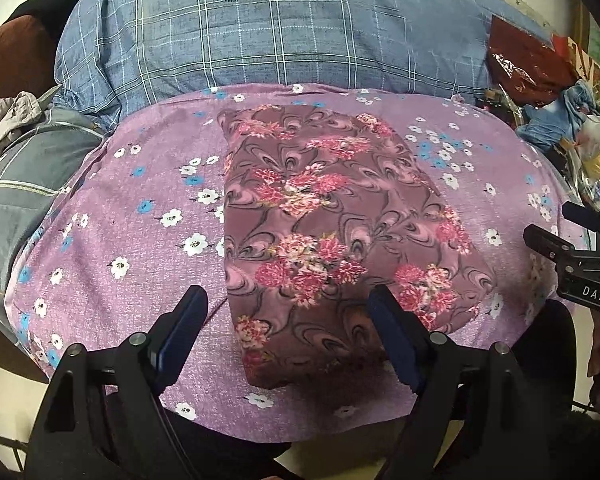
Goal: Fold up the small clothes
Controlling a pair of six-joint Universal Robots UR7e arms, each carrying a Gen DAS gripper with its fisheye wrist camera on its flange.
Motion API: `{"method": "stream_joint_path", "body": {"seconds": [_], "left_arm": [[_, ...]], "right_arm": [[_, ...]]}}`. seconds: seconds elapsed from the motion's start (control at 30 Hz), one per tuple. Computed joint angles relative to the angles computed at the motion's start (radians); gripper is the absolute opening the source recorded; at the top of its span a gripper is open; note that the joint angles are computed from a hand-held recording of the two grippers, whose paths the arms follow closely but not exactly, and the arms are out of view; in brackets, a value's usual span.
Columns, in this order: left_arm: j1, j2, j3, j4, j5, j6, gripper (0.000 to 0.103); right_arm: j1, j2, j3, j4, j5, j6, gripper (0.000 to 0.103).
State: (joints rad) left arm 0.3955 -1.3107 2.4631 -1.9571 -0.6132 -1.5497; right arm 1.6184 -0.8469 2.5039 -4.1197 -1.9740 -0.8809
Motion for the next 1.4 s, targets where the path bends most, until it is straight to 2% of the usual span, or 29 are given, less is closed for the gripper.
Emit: {"method": "stream_joint_path", "body": {"seconds": [0.57,1.13,1.4], "left_arm": [[-0.024,0.066,-0.002,-0.093,-0.024,0.066,0.083],[0.01,0.098,0.004,-0.236,-0.054,0.164,0.083],[0.0,0.089,0.036,-0.308,-0.018,0.168,0.083]], "right_arm": [[-0.009,0.001,0.032,-0.033,0.002,0.021,0.094],[-0.018,-0.001,0.019,0.008,-0.016,0.043,0.094],[-0.018,-0.001,0.011,0.021,-0.022,0.045,0.094]]}}
